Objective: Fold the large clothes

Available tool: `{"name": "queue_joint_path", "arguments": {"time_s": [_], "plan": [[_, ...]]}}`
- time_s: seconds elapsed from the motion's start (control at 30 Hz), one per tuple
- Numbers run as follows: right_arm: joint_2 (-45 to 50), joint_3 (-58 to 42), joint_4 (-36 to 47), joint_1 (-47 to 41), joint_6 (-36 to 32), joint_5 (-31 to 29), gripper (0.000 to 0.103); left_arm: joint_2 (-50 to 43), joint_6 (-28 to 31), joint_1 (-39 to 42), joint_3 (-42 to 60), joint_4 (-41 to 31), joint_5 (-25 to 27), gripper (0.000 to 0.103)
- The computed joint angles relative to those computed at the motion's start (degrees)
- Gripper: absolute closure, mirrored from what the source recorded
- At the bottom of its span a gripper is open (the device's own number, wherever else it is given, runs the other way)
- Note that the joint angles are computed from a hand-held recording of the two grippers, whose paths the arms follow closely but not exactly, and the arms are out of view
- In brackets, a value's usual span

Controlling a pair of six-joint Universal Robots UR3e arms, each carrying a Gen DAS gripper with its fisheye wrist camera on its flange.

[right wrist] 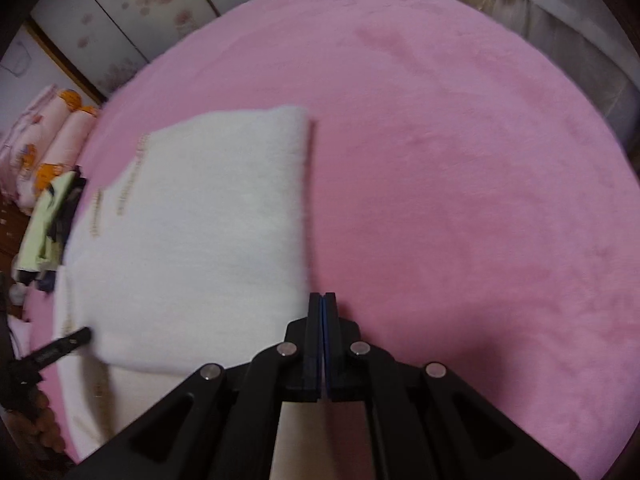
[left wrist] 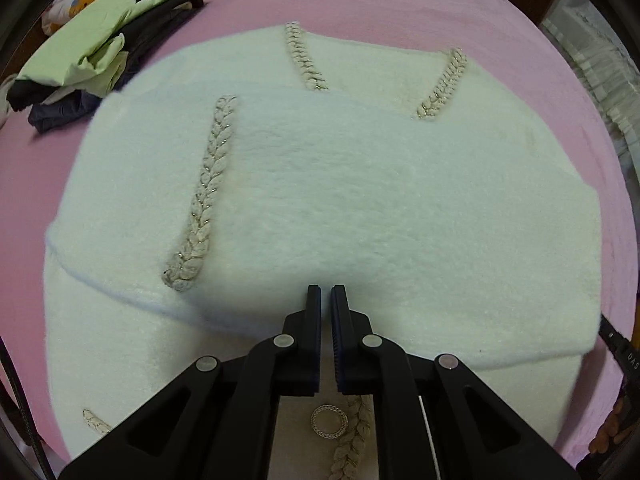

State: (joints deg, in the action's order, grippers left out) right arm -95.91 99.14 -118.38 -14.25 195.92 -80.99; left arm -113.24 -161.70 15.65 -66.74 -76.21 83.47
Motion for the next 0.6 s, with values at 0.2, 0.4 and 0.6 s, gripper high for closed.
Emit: {"name": "queue_joint_path", "arguments": {"time_s": [0.2, 0.4, 0.6], "plan": [[-3.11, 0.94, -0.98, -1.62, -2.58, 4.88, 0.103, -0.99, -1.22, -0.16, -0.98, 5.95, 7.05, 0.098], [0.94, -5.14, 0.04, 2.67, -6.09, 7.84, 0.103, -0.42, 0.54, 4.86, 3.89, -1.70, -0.53, 0.098], [9.82, -8.70, -2.34, 8.37, -3.43, 14.35, 0.103, -0.18, 3.02, 2.50, 7.02, -11.23, -10.14, 0.095]]}}
